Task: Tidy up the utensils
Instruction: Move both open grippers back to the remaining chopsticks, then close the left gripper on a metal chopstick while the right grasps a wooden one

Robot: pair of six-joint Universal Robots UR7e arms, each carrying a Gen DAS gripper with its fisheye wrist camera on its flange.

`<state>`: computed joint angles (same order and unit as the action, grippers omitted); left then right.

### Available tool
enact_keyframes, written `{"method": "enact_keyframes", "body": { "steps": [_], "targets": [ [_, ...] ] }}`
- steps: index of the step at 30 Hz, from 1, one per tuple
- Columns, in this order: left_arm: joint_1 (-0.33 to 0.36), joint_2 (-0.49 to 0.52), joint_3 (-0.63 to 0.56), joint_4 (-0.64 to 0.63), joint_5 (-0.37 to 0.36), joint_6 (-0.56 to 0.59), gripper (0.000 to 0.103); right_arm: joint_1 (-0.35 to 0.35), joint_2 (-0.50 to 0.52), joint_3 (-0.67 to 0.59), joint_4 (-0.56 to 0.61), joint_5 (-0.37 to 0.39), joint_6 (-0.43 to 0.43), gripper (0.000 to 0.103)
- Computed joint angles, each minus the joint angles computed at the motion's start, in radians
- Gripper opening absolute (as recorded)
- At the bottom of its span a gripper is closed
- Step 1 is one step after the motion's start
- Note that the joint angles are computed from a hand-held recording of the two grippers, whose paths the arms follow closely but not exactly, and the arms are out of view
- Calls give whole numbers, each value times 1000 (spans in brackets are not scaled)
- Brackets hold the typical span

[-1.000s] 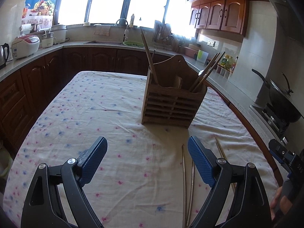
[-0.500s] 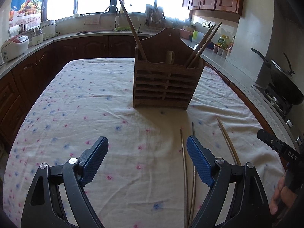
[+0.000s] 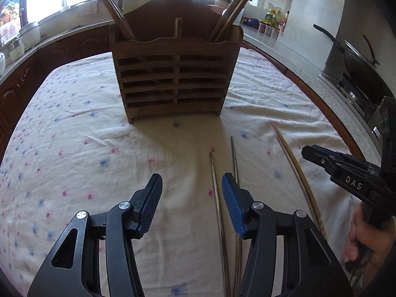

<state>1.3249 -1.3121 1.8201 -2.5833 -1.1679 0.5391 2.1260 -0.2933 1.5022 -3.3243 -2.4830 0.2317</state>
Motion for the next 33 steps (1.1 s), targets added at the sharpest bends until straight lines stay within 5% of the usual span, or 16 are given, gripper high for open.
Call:
{"method": "enact_keyframes", "body": {
  "steps": [7, 18, 24, 30, 33],
  "targets": [
    [-9, 54, -22, 17, 48, 31, 34, -36, 20, -60, 134, -7, 5, 14],
    [-22, 97, -23, -10, 83, 78, 30, -72, 34, -139, 212, 32, -31, 17],
    [-16, 102, -26, -25, 66, 89, 19, -68, 87, -208, 186, -22, -108, 18],
    [-16, 104, -27, -29, 68, 93, 19, -98, 33, -120, 86, 105, -47, 15],
    [-23, 109, -18, -52, 84, 103, 19, -102, 26, -125, 111, 109, -19, 12]
  ]
}}
